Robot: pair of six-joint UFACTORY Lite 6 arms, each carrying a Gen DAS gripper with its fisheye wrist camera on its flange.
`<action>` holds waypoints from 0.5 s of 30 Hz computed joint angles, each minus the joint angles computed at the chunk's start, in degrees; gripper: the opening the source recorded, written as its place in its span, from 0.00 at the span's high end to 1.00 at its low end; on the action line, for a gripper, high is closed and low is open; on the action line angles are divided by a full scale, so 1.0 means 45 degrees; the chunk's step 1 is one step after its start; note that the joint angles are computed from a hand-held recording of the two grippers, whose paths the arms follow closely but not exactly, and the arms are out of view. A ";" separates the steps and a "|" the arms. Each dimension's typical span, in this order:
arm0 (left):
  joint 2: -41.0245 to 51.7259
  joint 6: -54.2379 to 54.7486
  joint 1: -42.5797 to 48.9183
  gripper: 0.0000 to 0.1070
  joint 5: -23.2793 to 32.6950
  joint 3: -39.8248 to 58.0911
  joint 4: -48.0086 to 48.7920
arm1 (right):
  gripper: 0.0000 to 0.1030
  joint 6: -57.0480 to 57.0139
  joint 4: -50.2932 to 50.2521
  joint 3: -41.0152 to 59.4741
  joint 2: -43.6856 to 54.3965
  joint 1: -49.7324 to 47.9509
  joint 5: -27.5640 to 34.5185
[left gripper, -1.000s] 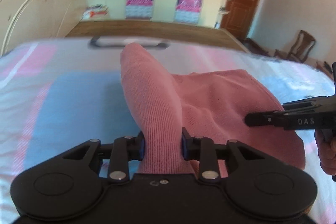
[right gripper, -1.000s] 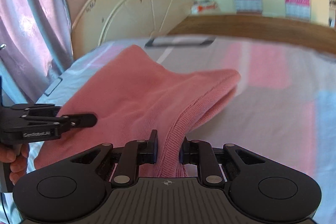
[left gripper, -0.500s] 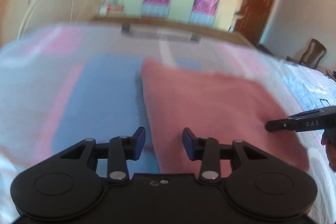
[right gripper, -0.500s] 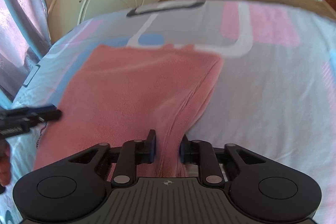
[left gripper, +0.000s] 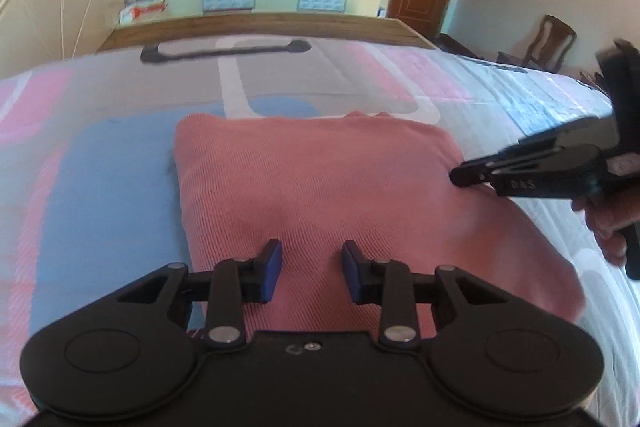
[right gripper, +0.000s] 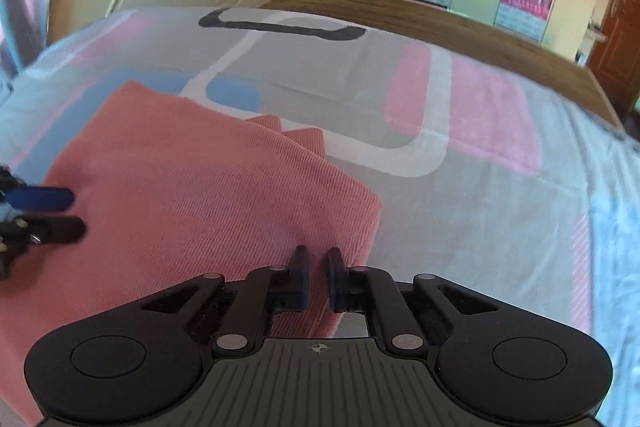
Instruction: Fold small clothes
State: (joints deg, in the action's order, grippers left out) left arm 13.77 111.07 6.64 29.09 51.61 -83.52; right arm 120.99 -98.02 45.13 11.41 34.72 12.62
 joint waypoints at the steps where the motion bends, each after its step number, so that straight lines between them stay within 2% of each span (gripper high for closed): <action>1: -0.0624 0.0455 0.0282 0.72 0.0247 -0.0640 -0.0101 | 0.93 -0.0800 0.0836 -0.0052 -0.0192 0.0314 0.0414; 5: -0.3019 0.0779 0.1589 0.78 0.1043 -0.3042 0.0002 | 0.93 -0.0793 0.1200 -0.2355 -0.3232 0.2484 0.1543; 8: -0.4784 0.0852 0.2405 0.77 0.1282 -0.4759 0.0082 | 0.93 -0.2051 0.3105 -0.3257 -0.4558 0.4769 0.2417; 12: -0.6813 -0.0436 0.3024 0.77 0.1382 -0.6284 0.1076 | 0.93 -0.2962 0.5456 -0.3621 -0.3795 0.7336 0.4370; 15: -0.8350 -0.0377 0.2429 0.80 0.0082 -0.7733 0.1277 | 0.93 -0.1915 0.5924 -0.4523 -0.4167 0.8224 0.4901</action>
